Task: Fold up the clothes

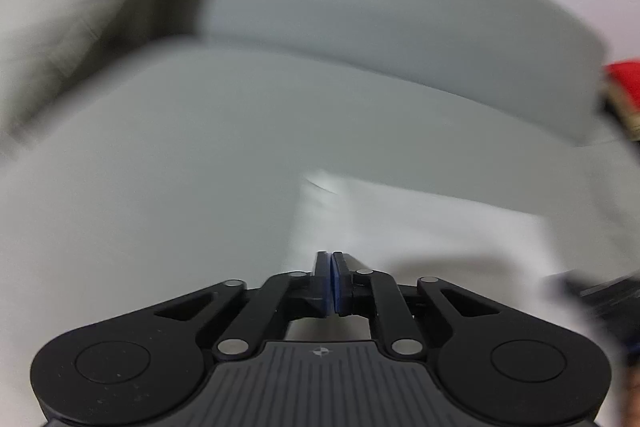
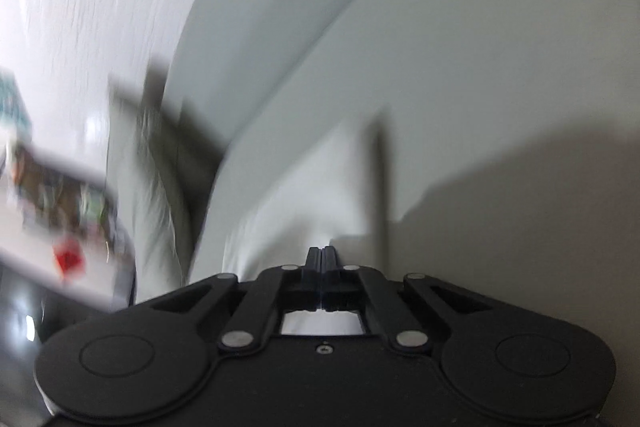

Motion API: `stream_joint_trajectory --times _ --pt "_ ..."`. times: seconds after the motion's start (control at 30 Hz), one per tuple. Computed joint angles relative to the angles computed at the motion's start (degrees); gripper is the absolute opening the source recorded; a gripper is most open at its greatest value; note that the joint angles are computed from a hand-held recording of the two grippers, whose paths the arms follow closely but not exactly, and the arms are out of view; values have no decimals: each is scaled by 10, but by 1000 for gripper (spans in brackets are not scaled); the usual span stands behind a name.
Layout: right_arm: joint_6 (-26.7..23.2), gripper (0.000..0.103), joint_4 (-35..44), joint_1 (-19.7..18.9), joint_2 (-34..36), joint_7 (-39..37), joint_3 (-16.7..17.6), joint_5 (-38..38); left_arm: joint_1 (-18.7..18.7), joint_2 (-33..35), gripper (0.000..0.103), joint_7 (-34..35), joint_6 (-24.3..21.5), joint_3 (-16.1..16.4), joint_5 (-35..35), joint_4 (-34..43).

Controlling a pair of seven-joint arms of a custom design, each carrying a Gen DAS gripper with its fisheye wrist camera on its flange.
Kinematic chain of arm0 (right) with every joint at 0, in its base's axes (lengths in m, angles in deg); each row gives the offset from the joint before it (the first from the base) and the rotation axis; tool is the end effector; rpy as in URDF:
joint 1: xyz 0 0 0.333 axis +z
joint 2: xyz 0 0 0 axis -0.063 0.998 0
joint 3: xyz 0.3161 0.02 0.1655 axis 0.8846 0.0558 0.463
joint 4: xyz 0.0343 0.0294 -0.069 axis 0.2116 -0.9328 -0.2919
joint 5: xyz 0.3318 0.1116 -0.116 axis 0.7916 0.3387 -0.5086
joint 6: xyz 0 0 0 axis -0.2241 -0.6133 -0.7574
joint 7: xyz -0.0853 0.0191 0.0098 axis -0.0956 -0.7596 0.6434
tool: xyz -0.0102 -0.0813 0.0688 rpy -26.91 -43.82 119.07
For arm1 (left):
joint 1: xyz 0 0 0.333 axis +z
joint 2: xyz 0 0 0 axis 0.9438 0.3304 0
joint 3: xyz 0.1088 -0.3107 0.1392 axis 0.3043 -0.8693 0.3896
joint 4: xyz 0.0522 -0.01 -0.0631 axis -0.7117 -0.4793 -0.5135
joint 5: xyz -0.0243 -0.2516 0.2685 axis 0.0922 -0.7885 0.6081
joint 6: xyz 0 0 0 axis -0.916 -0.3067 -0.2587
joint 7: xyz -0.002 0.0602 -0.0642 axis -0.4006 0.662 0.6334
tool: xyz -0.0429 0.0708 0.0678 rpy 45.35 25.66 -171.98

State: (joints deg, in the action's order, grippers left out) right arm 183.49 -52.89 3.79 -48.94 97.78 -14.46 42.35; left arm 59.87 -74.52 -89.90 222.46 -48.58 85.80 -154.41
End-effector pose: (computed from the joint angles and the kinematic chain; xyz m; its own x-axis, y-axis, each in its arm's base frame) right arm 0.5916 0.1386 0.4242 0.1752 -0.5533 -0.8144 -0.9182 0.2067 -0.3380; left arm 0.4272 -0.2119 0.4495 0.4775 -0.8777 0.0396 -0.5884 -0.3529 -0.7275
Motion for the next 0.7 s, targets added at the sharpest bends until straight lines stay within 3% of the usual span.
stream_joint_trajectory --times 0.03,0.07,0.13,0.2,0.27,0.37,0.47,0.57,0.63,0.7 --pt "40 0 -5 5 -3 -8 1 31 3 -7 8 1 -38 -16 2 0" --pt "63 0 -7 8 -6 -8 0 42 -6 -23 8 -15 -44 -12 17 -8" --pt "93 6 -8 12 -12 -10 -2 40 -2 -53 9 -48 -6 -10 62 -29" --pt "108 7 -17 13 -28 -36 -2 60 8 -59 12 -82 64 -2 126 -29" --pt "85 7 -17 10 -36 -55 -3 80 18 -47 12 -105 134 7 185 -11" --pt "26 8 3 14 -29 -59 0 60 15 12 20 31 168 16 118 41" --pt "6 16 31 29 -6 -54 8 4 10 77 20 171 156 23 -3 82" --pt "-15 16 69 36 36 -6 14 -69 6 110 17 142 138 36 16 100" --pt "-17 1 89 35 61 17 20 -94 -1 112 22 99 92 43 35 104" --pt "33 0 93 34 73 18 28 -61 -5 115 20 65 51 46 34 106"
